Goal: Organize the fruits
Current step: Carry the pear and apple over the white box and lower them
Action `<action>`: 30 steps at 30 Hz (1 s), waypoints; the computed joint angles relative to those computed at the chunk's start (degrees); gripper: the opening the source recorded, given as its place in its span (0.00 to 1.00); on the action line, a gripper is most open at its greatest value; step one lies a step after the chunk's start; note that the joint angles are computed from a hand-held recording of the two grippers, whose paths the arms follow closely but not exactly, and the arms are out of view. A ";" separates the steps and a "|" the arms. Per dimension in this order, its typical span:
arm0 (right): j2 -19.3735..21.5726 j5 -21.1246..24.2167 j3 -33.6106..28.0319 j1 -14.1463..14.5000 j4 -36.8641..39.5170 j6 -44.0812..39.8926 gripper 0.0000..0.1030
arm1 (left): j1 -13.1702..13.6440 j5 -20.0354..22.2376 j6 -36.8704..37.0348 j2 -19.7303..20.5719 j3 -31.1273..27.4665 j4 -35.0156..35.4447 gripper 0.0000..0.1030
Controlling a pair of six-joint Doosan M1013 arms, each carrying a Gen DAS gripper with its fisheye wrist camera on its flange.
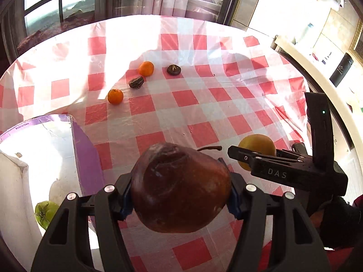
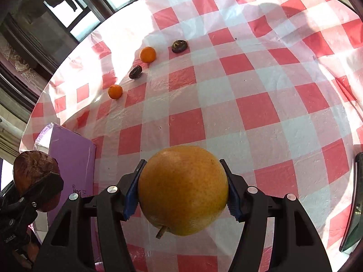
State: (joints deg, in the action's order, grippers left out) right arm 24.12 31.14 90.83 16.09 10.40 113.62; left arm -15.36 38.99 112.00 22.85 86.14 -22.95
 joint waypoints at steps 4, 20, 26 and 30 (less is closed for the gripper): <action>-0.37 -0.61 -0.81 2.25 1.20 -3.36 0.60 | 2.22 -3.13 0.60 -2.63 2.62 -1.40 0.61; 2.99 0.52 -10.76 11.59 4.33 -24.07 0.60 | 11.69 -6.98 -6.38 -5.21 7.48 2.53 0.61; 6.79 10.03 -16.73 14.54 3.93 -34.85 0.60 | 13.82 -3.68 -9.21 -1.87 4.76 8.08 0.61; 9.91 18.06 -20.60 16.36 -1.43 -36.77 0.60 | 13.94 -1.31 -9.58 0.80 2.48 12.23 0.61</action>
